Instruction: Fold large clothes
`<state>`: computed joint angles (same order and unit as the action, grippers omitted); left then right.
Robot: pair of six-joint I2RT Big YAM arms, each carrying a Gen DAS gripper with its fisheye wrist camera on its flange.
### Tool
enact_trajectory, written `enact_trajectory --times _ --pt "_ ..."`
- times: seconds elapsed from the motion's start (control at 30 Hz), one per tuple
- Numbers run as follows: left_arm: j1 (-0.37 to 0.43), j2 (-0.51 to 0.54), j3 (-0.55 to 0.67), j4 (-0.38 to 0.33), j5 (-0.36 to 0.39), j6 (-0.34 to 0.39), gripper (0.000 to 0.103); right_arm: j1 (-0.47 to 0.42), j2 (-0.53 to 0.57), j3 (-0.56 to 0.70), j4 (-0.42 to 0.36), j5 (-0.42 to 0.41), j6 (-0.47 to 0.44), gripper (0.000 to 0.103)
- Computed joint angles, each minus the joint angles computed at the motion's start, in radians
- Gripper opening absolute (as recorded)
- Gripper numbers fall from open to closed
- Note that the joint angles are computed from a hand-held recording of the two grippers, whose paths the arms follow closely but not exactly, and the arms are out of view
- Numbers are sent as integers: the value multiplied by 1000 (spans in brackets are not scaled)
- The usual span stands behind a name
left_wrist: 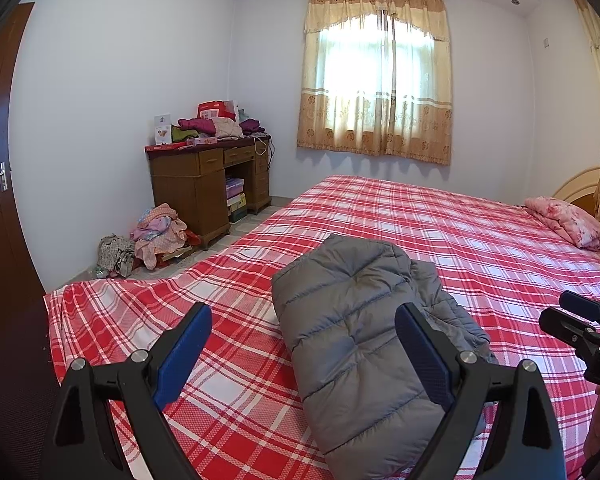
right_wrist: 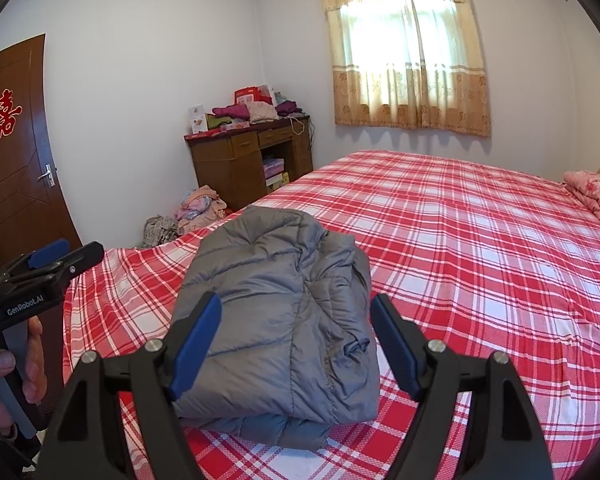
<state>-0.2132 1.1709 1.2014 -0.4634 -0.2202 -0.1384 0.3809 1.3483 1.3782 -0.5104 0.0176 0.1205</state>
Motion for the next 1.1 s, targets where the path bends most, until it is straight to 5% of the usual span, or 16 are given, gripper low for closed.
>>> enact_trajectory --times 1.1 --pt "-7 26 7 -13 -54 22 93 7 -2 -18 2 3 -3 80"
